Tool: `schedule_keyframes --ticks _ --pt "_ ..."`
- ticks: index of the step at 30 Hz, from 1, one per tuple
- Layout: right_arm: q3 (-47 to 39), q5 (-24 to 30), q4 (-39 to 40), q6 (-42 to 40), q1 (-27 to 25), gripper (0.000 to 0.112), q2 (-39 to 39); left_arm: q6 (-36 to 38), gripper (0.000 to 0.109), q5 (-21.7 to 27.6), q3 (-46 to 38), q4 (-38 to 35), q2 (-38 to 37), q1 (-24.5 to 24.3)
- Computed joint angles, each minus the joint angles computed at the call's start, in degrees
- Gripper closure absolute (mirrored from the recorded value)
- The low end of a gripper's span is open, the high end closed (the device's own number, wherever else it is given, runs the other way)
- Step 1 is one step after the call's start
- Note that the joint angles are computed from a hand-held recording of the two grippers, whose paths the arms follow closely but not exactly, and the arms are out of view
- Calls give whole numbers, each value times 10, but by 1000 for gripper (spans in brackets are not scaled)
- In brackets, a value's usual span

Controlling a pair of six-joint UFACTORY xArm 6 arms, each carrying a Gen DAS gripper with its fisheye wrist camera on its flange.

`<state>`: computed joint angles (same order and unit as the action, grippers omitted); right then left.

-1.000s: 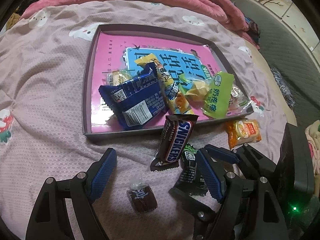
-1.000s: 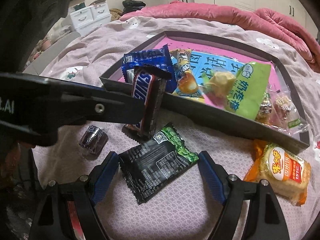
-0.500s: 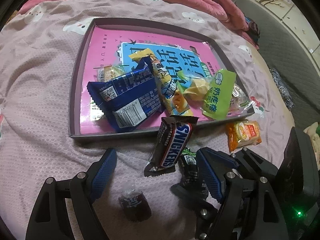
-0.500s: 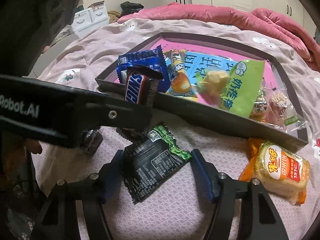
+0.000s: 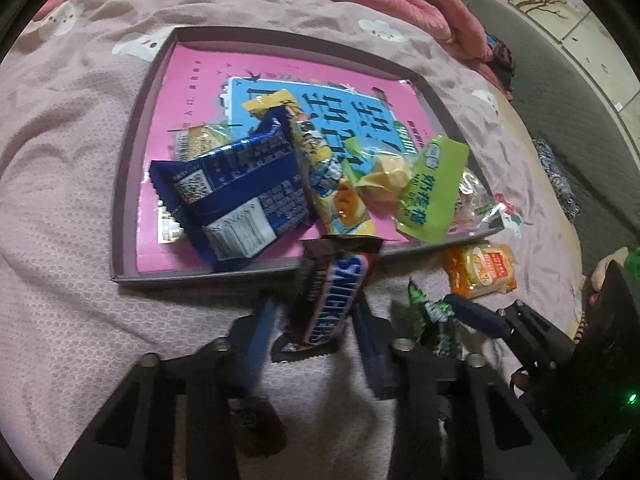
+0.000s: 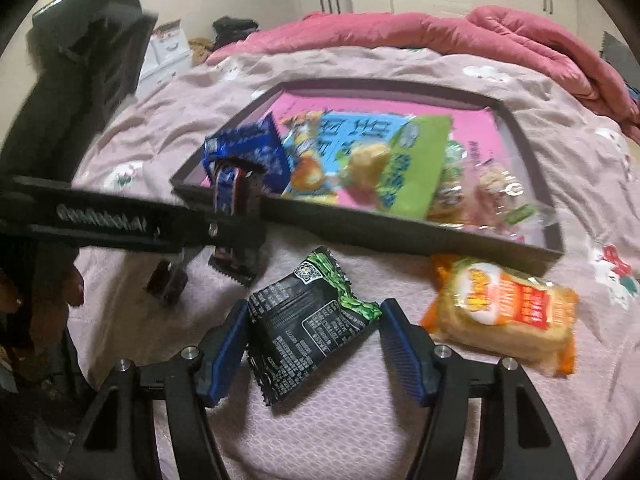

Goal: Organize snacks
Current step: 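Grasp the Snickers bar with the left tool while the right tool grasps the green-black bag, then carry the Snickers bar over the tray with the left tool while the right tool carries the green-black bag there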

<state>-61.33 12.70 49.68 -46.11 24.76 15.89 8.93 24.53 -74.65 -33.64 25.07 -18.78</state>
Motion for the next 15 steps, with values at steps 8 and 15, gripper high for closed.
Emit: schedule_keyframes --ticks 8,15 --pt "6 -40 114 -109 13 47 -25 4 77 -14 16 -11 -11 -1" --pt "-4 -53 213 -201 18 47 -34 0 79 -32 37 3 -41 -3"
